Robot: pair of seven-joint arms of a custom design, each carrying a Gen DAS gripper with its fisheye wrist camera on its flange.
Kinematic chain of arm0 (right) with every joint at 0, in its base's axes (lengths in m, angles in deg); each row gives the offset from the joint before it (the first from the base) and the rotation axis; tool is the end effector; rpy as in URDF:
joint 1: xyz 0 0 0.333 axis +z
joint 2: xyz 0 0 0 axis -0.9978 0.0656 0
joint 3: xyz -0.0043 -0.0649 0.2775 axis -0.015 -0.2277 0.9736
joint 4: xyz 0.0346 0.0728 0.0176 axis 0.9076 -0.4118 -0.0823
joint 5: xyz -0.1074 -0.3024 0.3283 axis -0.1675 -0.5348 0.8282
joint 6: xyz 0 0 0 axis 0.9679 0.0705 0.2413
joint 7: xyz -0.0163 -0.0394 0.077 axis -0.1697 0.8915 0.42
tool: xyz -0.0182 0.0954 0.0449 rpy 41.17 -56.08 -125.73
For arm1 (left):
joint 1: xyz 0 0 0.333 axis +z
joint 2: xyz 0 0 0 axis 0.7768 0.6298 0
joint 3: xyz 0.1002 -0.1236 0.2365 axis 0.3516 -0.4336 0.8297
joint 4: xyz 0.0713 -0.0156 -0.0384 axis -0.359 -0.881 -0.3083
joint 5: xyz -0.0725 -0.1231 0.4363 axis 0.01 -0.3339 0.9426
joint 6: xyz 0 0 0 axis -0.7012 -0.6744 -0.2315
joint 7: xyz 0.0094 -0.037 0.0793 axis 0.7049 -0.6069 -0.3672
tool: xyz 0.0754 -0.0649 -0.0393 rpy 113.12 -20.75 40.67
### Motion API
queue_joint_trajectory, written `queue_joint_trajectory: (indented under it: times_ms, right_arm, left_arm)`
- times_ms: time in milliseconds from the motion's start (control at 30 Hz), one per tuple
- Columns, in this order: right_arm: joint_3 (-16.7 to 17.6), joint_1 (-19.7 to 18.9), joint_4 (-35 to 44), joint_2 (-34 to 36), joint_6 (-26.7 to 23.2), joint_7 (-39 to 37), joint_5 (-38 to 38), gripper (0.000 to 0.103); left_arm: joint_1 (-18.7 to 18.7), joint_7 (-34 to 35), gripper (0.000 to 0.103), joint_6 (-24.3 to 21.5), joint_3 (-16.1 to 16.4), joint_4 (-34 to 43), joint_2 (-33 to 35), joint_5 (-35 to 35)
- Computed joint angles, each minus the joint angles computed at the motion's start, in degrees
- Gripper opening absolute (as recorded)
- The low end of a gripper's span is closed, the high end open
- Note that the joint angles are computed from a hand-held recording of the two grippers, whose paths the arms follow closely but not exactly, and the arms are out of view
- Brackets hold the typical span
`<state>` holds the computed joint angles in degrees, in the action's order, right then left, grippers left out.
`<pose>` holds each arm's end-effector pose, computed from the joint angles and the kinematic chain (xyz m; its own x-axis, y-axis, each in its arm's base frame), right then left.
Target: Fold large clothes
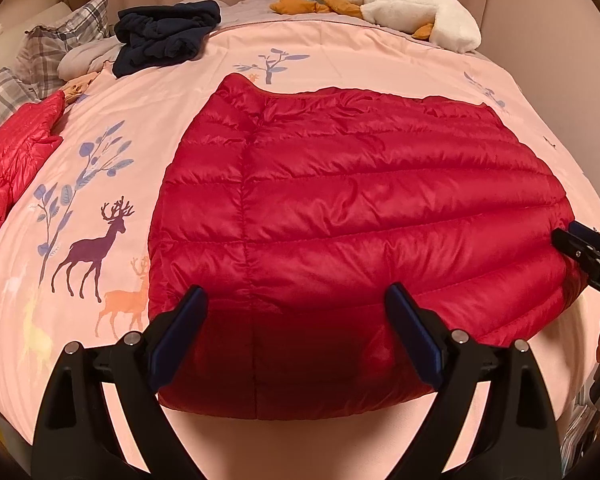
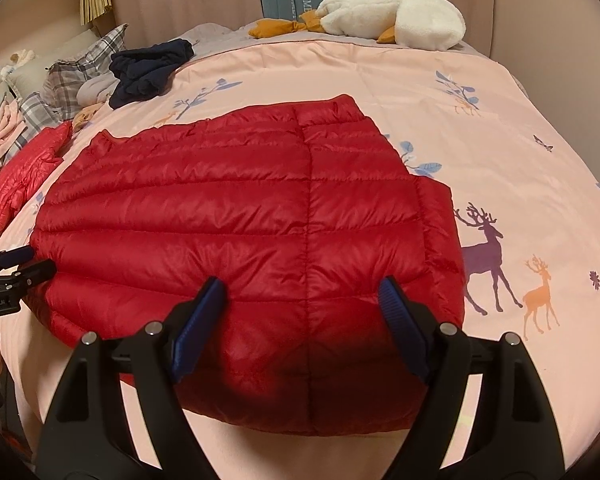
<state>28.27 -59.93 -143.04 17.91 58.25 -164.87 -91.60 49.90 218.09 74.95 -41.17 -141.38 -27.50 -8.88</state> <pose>0.5251 0.3510 0.3300 -0.3320 -0.9409 -0.0673 -0.6816 0.2887 -0.6724 0.6492 -0.0772 0.3548 -0.4756 -0.8793 0.0272 -0.7172 0.3696 -0.5908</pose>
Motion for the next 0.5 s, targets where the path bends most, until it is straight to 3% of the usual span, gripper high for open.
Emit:
queue_joint_trajectory:
  times_ms: [500]
  right_arm:
    - [-0.1, 0.0, -0.2, 0.0, 0.4, 0.6, -0.3, 0.082]
  left_arm:
    - [0.0, 0.1, 0.093, 0.2, 0.0, 0.1, 0.2, 0.0]
